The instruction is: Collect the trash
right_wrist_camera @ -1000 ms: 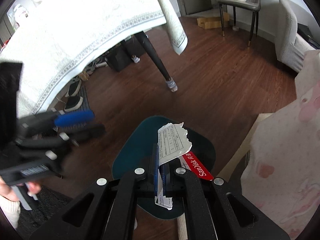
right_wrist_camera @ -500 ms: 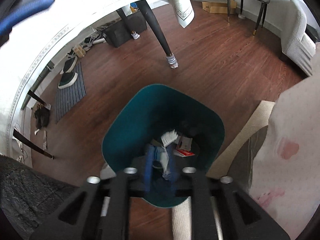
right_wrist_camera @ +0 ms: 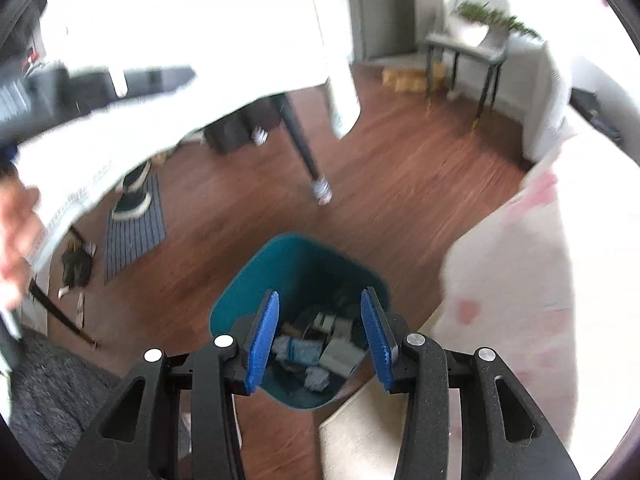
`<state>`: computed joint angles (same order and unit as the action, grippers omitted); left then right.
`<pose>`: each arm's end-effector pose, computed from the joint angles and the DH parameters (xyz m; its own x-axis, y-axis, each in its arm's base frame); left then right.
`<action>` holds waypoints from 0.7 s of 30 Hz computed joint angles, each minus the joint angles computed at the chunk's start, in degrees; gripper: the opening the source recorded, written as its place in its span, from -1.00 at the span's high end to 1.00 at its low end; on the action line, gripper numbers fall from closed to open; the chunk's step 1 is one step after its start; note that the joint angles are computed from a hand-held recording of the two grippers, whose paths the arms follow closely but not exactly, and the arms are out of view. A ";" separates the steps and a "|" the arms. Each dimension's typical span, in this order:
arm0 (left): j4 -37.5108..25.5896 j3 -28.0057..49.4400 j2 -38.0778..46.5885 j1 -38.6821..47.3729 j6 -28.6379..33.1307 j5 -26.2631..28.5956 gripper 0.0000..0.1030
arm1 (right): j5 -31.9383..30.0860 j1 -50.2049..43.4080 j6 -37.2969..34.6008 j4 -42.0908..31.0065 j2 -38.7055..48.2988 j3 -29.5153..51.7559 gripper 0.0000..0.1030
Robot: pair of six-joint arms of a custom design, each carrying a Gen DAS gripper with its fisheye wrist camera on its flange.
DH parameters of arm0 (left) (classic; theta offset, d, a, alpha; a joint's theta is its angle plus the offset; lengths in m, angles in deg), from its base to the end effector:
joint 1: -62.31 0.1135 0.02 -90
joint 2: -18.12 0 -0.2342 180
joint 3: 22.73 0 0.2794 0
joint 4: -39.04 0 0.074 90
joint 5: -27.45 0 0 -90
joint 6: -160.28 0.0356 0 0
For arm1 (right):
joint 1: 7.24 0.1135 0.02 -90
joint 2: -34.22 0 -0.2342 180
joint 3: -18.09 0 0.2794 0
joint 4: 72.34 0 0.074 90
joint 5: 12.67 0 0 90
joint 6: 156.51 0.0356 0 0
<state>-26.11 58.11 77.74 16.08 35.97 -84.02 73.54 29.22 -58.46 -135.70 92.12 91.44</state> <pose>0.1749 -0.1637 0.3423 -0.6724 -0.0563 -0.7380 0.1339 0.9714 -0.1962 0.1902 0.1435 0.3051 -0.6790 -0.3280 -0.6568 -0.5388 0.8303 0.1424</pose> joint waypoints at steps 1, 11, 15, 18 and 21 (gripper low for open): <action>0.26 -0.01 0.35 -0.64 -0.37 -0.14 0.36 | 0.46 -1.09 -0.19 -0.61 -1.68 0.45 0.07; -1.48 1.33 3.52 -10.98 -6.33 -12.25 -0.91 | 4.76 -14.32 -3.57 -7.09 -18.74 0.48 -0.31; -5.13 4.10 5.90 -17.37 -9.20 -21.92 -0.93 | 0.29 -23.81 -6.91 -9.83 -23.35 -0.52 -0.46; -5.40 4.43 6.32 -19.94 -10.32 -24.22 -0.93 | -5.02 -32.80 -10.99 -11.19 -26.05 -1.40 -0.53; -6.10 4.66 7.30 -21.85 -12.71 -25.65 -0.93 | -10.24 -41.27 -15.44 -13.69 -28.48 -1.66 -0.55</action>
